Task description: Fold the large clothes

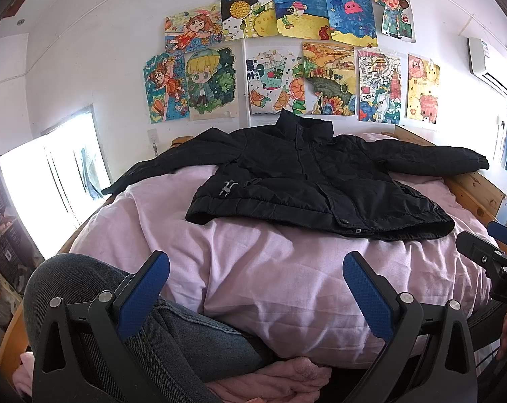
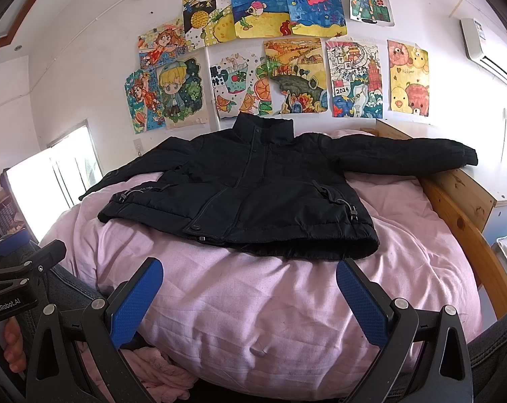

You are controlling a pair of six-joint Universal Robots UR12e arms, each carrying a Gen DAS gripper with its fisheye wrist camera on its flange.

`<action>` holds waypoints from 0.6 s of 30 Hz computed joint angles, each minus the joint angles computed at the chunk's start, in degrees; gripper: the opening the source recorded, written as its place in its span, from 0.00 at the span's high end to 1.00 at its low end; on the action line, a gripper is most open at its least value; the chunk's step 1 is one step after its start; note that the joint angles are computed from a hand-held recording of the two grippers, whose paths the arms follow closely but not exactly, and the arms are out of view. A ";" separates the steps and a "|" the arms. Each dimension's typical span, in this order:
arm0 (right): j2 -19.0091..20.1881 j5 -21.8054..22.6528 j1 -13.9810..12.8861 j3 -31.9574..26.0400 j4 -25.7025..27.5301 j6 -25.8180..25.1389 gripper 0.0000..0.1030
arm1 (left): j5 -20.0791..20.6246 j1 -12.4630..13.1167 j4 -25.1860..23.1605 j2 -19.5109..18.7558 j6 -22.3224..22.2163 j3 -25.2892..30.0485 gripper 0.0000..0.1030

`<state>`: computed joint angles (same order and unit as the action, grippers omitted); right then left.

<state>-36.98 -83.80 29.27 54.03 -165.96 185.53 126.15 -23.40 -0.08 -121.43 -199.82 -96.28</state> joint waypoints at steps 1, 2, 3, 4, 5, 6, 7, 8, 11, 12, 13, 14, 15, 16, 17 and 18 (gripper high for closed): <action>0.02 0.05 -0.01 -0.03 -0.01 0.03 0.00 | 0.03 -0.01 -0.03 -0.01 -0.03 0.01 0.02; 0.02 0.05 -0.01 -0.03 -0.01 0.03 0.00 | 0.02 0.01 -0.04 0.01 -0.03 -0.03 0.01; 0.04 0.05 -0.02 -0.06 0.03 0.03 0.00 | -0.01 0.02 -0.02 0.02 -0.02 -0.05 0.02; 0.02 0.05 -0.01 -0.03 0.02 0.04 0.00 | -0.01 0.02 -0.02 0.02 -0.02 -0.05 0.02; 0.02 0.05 -0.01 -0.03 0.02 0.04 0.00 | 0.06 0.01 -0.15 0.01 -0.02 -0.02 0.02; 0.05 0.07 -0.03 -0.09 0.06 0.05 0.00 | 0.04 0.04 -0.17 0.05 -0.02 -0.08 0.02; 0.08 0.11 -0.05 -0.17 0.13 0.07 0.00 | 0.11 0.05 -0.38 0.06 -0.13 -0.09 0.01; 0.09 0.13 -0.06 -0.20 0.18 0.08 0.00 | 0.31 0.06 -0.74 0.05 -0.34 -0.05 0.01; 0.14 0.23 -0.10 -0.36 0.38 0.12 0.00 | 0.55 0.12 -2.43 0.10 -1.50 0.19 0.02; 0.15 0.23 -0.11 -0.41 0.53 0.14 0.00 | 0.37 0.18 -2.96 0.18 -1.98 0.19 0.02; 0.11 0.21 -0.11 -0.41 0.69 0.21 0.00 | 0.20 0.25 -3.58 0.28 -2.46 0.24 0.02; 0.07 0.18 -0.10 -0.38 0.82 0.33 0.00 | 0.02 0.33 -4.44 0.37 -3.01 0.39 0.02; 0.01 0.12 -0.09 -0.27 0.94 0.57 0.00 | -0.34 0.46 -5.60 0.52 -3.72 0.58 0.02; -0.25 0.45 -0.11 0.73 0.88 1.43 0.00 | -0.71 0.60 -6.62 0.65 -4.27 0.76 0.02; 0.12 0.60 -0.16 -0.12 1.91 2.03 0.00 | -1.27 0.79 -7.77 0.82 -4.63 1.03 0.02; 0.27 0.98 -0.26 -0.34 3.10 3.10 0.00 | -2.26 1.09 -9.13 1.03 -4.70 1.43 0.02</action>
